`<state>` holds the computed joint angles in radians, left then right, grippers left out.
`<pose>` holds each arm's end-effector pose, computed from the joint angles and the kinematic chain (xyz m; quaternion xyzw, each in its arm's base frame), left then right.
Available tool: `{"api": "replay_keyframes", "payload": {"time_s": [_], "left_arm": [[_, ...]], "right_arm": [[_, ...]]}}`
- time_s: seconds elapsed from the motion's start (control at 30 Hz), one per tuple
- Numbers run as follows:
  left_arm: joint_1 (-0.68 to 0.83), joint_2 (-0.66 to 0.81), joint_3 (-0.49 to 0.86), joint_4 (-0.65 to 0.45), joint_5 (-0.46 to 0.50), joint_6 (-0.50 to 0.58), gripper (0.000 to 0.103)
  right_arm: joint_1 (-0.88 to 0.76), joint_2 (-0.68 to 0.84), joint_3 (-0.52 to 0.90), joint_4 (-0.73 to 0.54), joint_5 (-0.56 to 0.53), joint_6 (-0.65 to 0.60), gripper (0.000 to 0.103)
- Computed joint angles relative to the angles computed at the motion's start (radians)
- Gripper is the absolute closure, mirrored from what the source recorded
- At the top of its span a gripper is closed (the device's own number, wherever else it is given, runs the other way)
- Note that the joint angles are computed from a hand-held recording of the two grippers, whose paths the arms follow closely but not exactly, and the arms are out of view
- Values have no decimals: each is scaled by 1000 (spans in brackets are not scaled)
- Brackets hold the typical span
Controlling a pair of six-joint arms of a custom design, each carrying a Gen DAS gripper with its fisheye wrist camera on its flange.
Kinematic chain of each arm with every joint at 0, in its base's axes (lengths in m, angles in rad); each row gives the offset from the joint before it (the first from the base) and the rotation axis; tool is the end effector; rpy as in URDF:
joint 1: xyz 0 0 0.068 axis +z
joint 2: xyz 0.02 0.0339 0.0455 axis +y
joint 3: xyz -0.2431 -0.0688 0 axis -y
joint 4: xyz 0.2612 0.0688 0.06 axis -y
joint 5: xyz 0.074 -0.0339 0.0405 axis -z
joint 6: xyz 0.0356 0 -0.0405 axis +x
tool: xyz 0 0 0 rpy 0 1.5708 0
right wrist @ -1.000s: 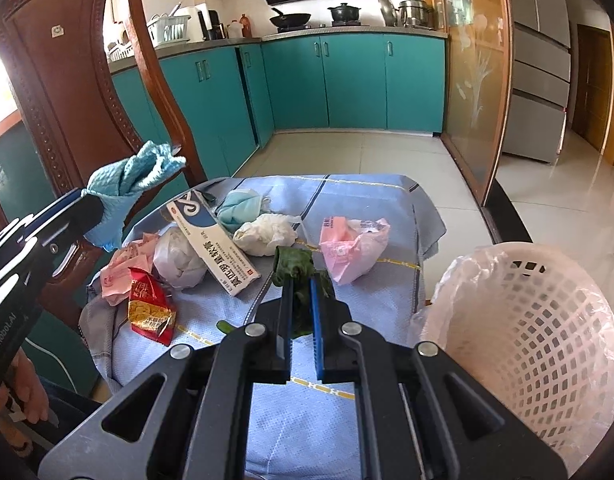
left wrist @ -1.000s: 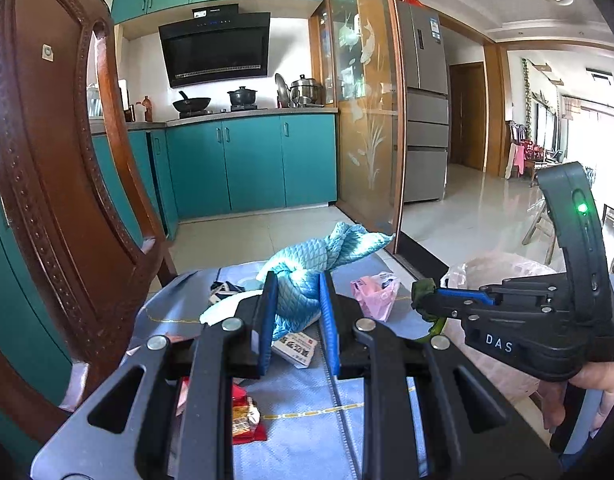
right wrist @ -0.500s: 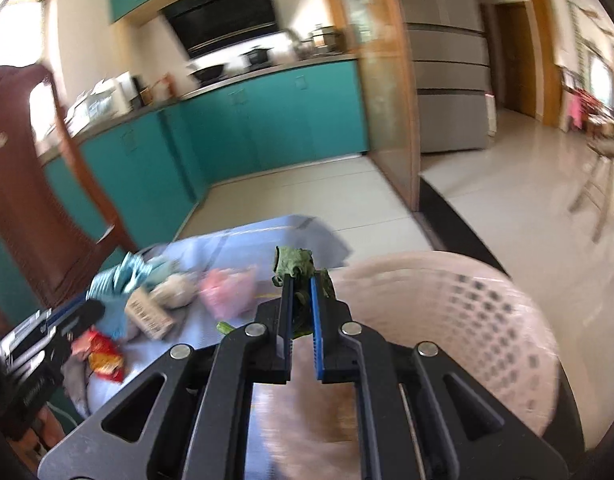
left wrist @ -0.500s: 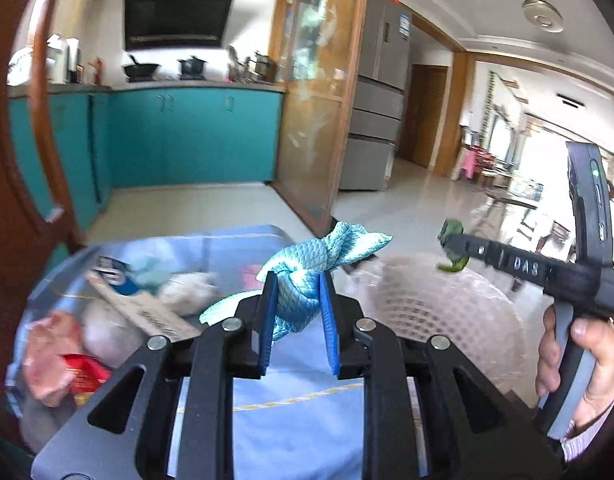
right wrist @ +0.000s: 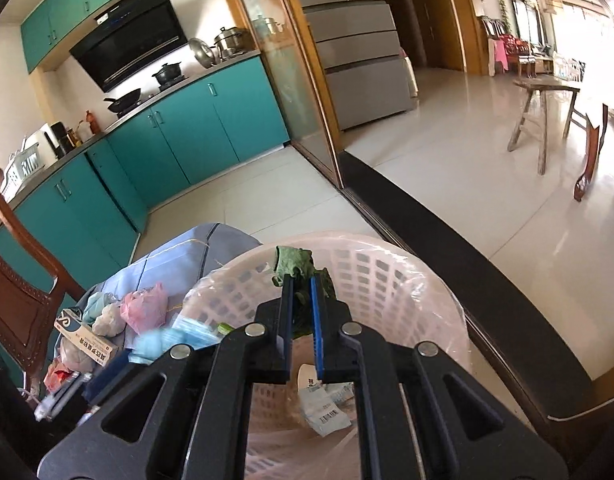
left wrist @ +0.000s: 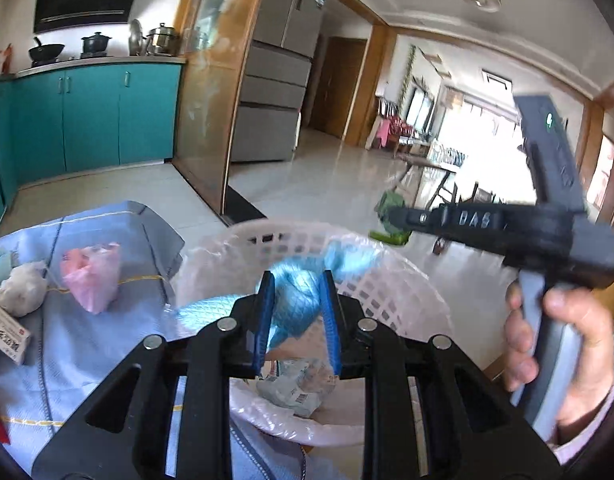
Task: Collect trash
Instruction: 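Open the right gripper over the basket while the left gripper releases the rag, then move the right gripper to the pink bag while the left approaches the red wrapper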
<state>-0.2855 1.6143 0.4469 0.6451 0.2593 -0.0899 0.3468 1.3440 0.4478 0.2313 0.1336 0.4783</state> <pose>0.2682 -0.0882 0.0856 0.1482 0.8480 -0.2026 0.4668 0.2474 0.0844 0.1164 0.0881 0.8933 0.1201 0.4241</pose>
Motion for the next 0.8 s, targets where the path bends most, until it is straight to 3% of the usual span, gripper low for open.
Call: {"api": "replay_keyframes", "payload": {"time_s": [0.03,0.1,0.13,0.2,0.27,0.4,0.47,0.6,0.8], "left_arm": [[-6,20,16,-9,-2,-2,61],[-2,26,29,-27,1,-19,44],[2,14,18,-19,-2,-25,43],[12,-37,-13,-17,-34,-18,41],[23,-108,-54,-33,-126,3,39],[71,-214,-107,-96,-381,76,39],[136,-262,-116,-136,-451,98,44],[347,-320,-97,-245,-413,139,48],[648,-303,-45,-363,-239,221,46]], "right_arm": [[-5,0,-2,1,0,1,94],[-15,10,2,4,-9,16,85],[-21,10,2,4,-19,25,80],[-12,20,6,18,-24,53,54],[3,18,9,23,-14,57,43],[82,67,59,37,18,48,40],[126,103,91,47,19,41,40],[232,192,178,57,45,-4,40],[374,445,431,36,33,-74,40]]}}
